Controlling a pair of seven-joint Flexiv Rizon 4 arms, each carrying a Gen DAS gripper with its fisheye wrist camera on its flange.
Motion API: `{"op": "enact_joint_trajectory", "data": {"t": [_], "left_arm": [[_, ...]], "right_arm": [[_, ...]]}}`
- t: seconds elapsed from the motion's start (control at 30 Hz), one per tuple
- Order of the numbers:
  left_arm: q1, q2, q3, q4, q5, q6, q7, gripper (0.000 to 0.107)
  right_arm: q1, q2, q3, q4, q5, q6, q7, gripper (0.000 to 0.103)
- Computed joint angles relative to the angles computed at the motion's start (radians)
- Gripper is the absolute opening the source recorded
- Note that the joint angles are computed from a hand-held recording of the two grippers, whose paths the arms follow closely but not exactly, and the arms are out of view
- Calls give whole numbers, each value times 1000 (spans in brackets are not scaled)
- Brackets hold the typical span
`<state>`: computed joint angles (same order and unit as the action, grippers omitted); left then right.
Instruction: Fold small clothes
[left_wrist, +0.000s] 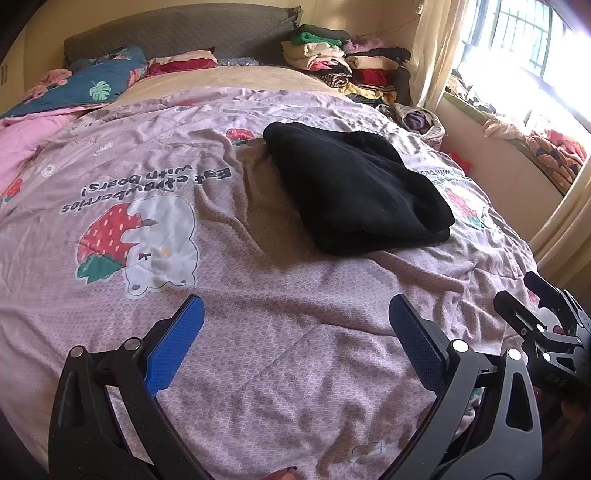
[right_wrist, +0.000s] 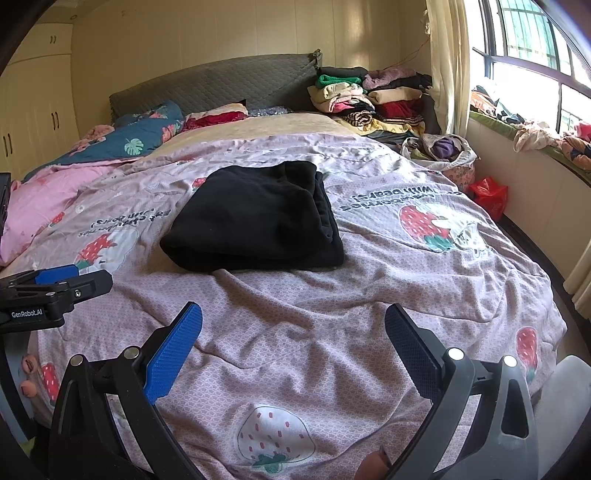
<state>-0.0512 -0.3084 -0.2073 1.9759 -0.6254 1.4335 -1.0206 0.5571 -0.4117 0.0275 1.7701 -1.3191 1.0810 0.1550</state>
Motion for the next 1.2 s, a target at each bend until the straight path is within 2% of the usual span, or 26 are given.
{"op": "enact_joint_trajectory", "data": {"t": [0.33, 0.57, 0.7, 0.8, 0.87, 0.9, 0.97, 1.03, 1.13, 1.2], "left_arm": [[6, -1, -1, 2, 3, 1, 5, 94], [-13, -6, 31, -6, 55, -3, -33, 94], [-20, -11, 55, -16, 99, -14, -75, 94], [-27, -19, 85, -30, 144, -28, -115, 94], [-22, -27, 105, -41, 167, -27, -147, 94], [-22, -35, 130, -54, 189, -31, -174, 94], [-8, -53, 165, -80, 217, -37, -222, 94], [25, -78, 202, -122, 233, -66, -272, 94], [37, -133, 331, -220, 334, -107, -415, 94], [29, -191, 459, -314, 427, -139, -546, 94]], "right_arm": [[-1, 0, 1, 1, -1, -1, 1, 99], [-2, 15, 2, 20, -4, -26, 17, 99], [-13, 54, 8, 61, -8, -73, 93, 99], [-60, 125, 19, 139, -20, -86, 232, 99], [-111, 207, 29, 229, -6, -126, 334, 98], [-144, 233, 51, 258, 13, -155, 344, 98], [-169, 319, 70, 342, 131, -353, 323, 98], [-219, 382, 91, 413, 254, -504, 294, 98], [-315, 472, 97, 523, 427, -635, 272, 98], [-376, 512, 93, 571, 505, -685, 256, 98]]}}
